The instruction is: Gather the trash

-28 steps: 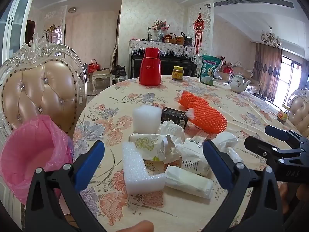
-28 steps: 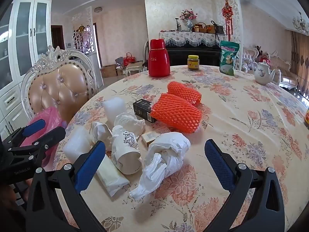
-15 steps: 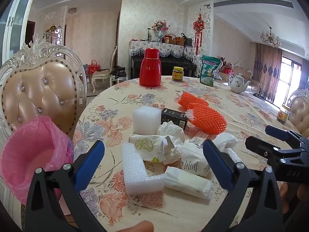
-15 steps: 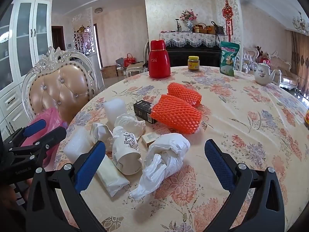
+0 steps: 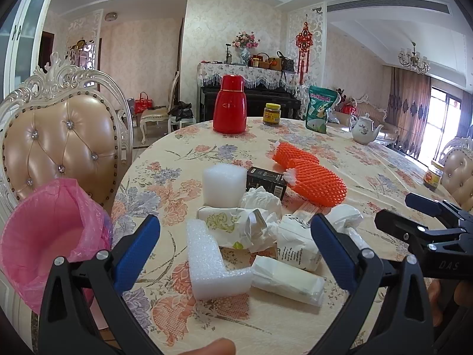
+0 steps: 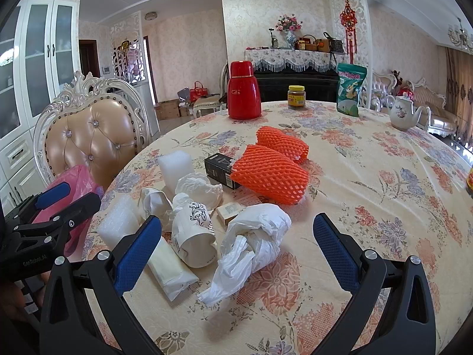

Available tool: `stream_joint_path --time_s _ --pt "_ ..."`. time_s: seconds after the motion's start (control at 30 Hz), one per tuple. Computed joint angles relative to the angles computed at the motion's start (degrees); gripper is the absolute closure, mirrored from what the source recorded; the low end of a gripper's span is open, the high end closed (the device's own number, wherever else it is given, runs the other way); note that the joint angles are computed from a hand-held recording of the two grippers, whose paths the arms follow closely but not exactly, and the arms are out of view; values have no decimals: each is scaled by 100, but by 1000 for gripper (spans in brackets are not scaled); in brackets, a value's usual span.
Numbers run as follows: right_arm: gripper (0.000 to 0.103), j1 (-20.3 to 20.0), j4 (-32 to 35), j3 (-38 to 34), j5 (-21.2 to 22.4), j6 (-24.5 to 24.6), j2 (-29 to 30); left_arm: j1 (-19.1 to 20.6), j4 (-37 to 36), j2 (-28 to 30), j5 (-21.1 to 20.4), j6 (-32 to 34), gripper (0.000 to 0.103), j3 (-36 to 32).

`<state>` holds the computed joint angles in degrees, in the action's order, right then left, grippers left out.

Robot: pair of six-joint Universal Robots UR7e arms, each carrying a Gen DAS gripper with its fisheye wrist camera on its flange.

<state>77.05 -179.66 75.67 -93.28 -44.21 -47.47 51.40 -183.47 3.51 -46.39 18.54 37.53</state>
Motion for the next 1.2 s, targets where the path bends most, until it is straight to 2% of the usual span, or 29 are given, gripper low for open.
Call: stream_joint_path --time_s 1.2 --pt "7 11 -15 20 -8 15 5 -12 -17 59 -56 67 4 -114"
